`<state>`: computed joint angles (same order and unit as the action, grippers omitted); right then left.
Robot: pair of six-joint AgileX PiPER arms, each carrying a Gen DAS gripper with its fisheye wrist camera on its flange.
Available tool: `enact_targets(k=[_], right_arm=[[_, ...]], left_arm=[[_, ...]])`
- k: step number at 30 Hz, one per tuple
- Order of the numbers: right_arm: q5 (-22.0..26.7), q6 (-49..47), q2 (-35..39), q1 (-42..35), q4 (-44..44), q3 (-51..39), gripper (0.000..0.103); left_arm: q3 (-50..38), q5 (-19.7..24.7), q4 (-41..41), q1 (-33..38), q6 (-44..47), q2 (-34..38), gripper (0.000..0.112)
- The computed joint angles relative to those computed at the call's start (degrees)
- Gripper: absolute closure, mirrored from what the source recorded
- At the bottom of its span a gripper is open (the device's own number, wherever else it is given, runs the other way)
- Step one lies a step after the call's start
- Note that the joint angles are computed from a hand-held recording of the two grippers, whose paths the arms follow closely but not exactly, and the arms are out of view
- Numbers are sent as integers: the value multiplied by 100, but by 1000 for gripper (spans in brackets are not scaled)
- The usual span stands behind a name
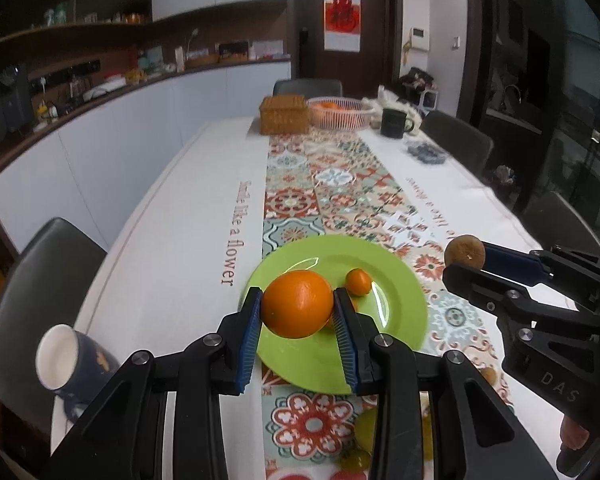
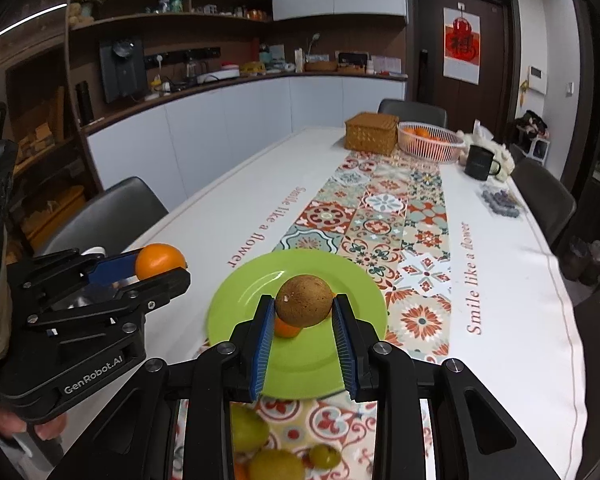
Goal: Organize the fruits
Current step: 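Carry the orange and brown fruit over the green plate and lower them, then open both grippers to release the fruits onto the plate, then withdraw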
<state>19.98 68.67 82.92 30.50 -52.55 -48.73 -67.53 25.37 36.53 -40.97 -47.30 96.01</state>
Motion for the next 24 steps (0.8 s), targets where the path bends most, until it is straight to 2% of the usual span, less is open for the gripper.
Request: enact_targets(k=[3, 6, 9, 11, 20, 23, 24], right_arm=[[-234, -372, 413, -256, 315, -214, 73], [-413, -780, 817, -477, 629, -448, 73], [-546, -1765, 1171, -723, 1598, -722, 73], [-551, -2096, 1391, -818, 1909, -879, 73], [-743, -4573, 1902, -1184, 4554, -1157, 73], [-799, -4494, 1950, -1189, 4523, -1107, 73], [-803, -4364, 1942, -1182, 4400, -1081, 72]], left_arm=[[-377, -84, -894, 293, 828, 492, 77], [-769, -32, -1457, 473, 1376, 928, 77], [-1181, 71, -2043, 620, 1937, 1325, 77], [-1490, 223, -2363, 690, 2248, 1589, 77], [-2378, 653, -3015, 780, 2778, 2323, 77], [-2530, 794, -3151, 784, 2863, 2443, 75], [-2518, 794, -3133, 784, 2856, 2432, 71]])
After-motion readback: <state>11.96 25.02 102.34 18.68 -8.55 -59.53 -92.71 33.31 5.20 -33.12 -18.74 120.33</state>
